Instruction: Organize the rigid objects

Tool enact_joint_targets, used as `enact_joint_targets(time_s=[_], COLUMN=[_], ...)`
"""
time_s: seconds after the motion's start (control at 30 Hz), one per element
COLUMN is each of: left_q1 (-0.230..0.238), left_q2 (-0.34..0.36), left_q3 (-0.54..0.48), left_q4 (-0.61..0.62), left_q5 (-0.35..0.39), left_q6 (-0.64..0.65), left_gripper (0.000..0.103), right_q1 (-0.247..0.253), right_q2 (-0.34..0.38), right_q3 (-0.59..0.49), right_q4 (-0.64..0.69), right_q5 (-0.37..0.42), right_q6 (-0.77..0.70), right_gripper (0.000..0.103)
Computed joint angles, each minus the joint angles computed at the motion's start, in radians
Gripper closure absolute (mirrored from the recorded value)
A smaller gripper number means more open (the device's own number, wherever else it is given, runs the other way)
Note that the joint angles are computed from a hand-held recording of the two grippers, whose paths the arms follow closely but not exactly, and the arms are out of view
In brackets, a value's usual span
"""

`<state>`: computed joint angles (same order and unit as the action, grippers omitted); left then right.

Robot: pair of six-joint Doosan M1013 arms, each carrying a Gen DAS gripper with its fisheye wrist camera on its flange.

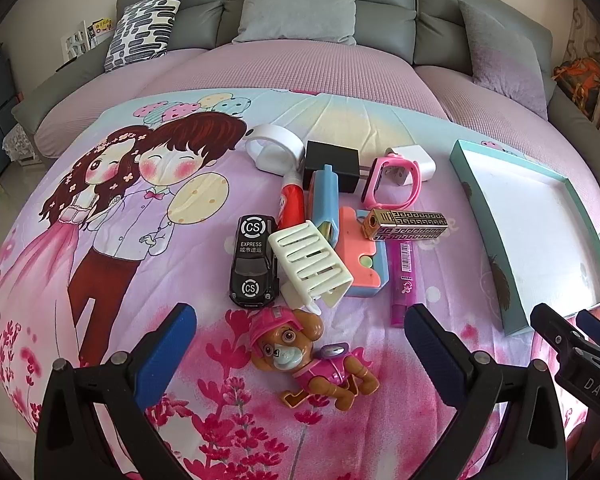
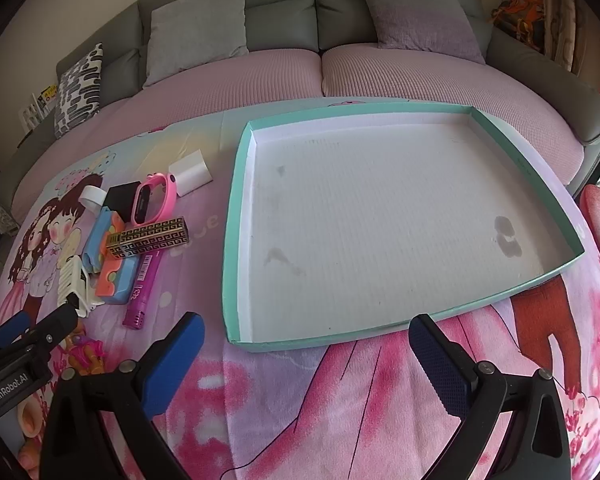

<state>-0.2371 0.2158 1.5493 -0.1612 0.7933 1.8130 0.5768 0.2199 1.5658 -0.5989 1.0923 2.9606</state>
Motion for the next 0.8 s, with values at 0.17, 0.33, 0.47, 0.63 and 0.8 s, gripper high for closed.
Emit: enact_joint_targets(time_s=[0.17,0.33,0.47,0.63,0.8], left_q1=[0.0,0.0,0.0,0.0,0.002], left_q2=[0.0,0.0,0.0,0.001,0.0], left_q3=[0.0,0.0,0.0,0.0,0.004], left_q4=[0.002,0.003,0.003,0.002,0.003], left_q5=[0.001,0.002,0.002,0.002,-0.001], left_q6=[-0.004,-0.005,-0.005,-0.004,-0.005], left_gripper=[0.0,0.0,0.0,0.0,0.0], right_q1=[0.0,0.0,0.0,0.0,0.0], right_q2=[0.0,0.002,0.002,0.005,0.007], right_q3=[-0.001,-0.002,-0.003,-0.006,-0.007], right_q4=[0.001,0.003,0.004,0.008,0.008], right_q5=[0.001,0.003,0.004,0.008,0.01], right_q6=[-0.001,-0.003,-0.004,-0.008,-0.009], right_gripper=[0.0,0.0,0.0,0.0,0.0])
